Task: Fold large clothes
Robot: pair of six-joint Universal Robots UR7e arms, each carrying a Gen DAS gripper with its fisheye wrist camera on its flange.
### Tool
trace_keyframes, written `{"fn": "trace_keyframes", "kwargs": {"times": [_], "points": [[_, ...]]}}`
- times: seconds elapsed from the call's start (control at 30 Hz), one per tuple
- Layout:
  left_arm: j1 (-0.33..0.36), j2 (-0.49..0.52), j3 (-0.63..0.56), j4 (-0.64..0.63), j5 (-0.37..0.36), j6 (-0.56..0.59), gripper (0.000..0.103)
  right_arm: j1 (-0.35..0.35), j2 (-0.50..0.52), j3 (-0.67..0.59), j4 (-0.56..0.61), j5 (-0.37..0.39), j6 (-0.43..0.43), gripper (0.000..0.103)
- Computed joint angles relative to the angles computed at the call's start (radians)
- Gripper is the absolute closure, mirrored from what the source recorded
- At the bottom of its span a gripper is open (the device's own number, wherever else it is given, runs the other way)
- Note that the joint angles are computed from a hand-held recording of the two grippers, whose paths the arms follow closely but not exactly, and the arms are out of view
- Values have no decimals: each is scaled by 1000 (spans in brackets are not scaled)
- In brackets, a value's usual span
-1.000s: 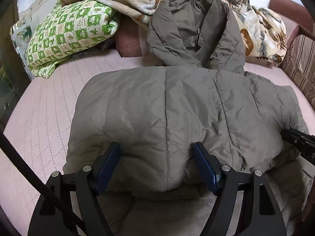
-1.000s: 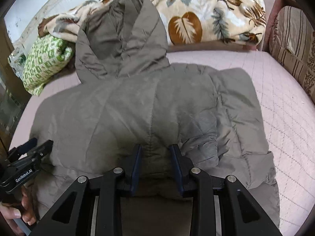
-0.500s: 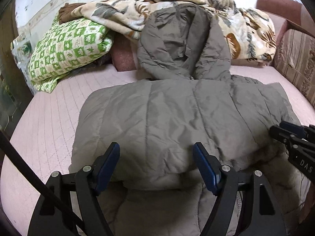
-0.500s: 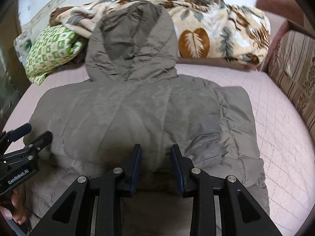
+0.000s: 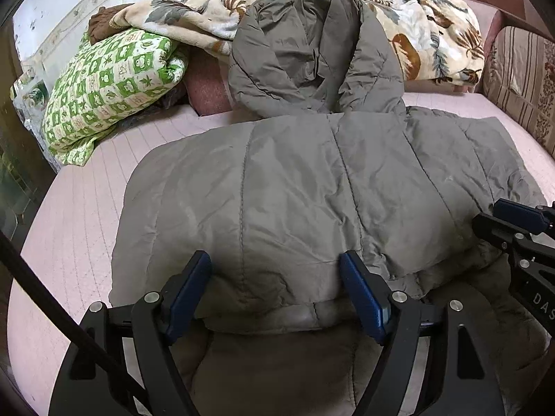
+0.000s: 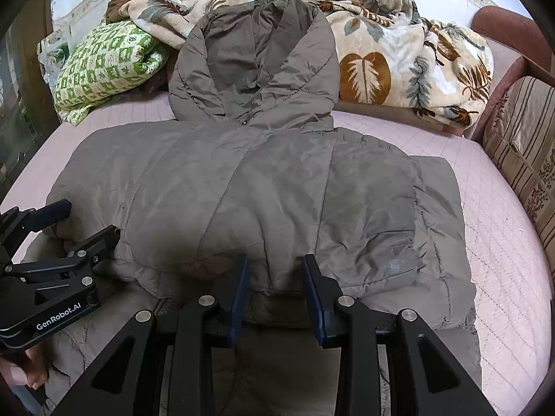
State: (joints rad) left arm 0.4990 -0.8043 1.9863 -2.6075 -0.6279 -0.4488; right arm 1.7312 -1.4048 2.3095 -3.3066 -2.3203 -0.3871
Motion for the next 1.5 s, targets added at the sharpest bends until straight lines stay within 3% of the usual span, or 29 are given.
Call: {"fn": "trace_keyframes", "kwargs": {"times": [0.43, 0.73, 0.87, 1.0, 1.17, 1.4, 1.5], "points": [[1, -4, -1, 8, -1, -9, 24, 1, 21, -7, 0, -23, -4, 67], [-10, -69, 25, 17, -4, -58, 24, 47, -66, 19, 43, -24, 42, 65], [-19, -97, 41, 13, 5, -66, 24, 43, -133, 43, 102, -15, 102, 65], [-26, -120, 59, 20, 26, -75, 24, 49, -173, 84, 124, -62, 145, 65], [-17, -148, 72, 32, 7, -91, 24, 30, -260, 139, 256, -62, 306, 65], [2, -182, 81, 40, -22, -132, 24, 45, -239, 181, 309, -142, 389, 62], [2, -196, 88, 13, -28, -132, 24, 77, -264, 157, 401, -150, 424, 62]]}}
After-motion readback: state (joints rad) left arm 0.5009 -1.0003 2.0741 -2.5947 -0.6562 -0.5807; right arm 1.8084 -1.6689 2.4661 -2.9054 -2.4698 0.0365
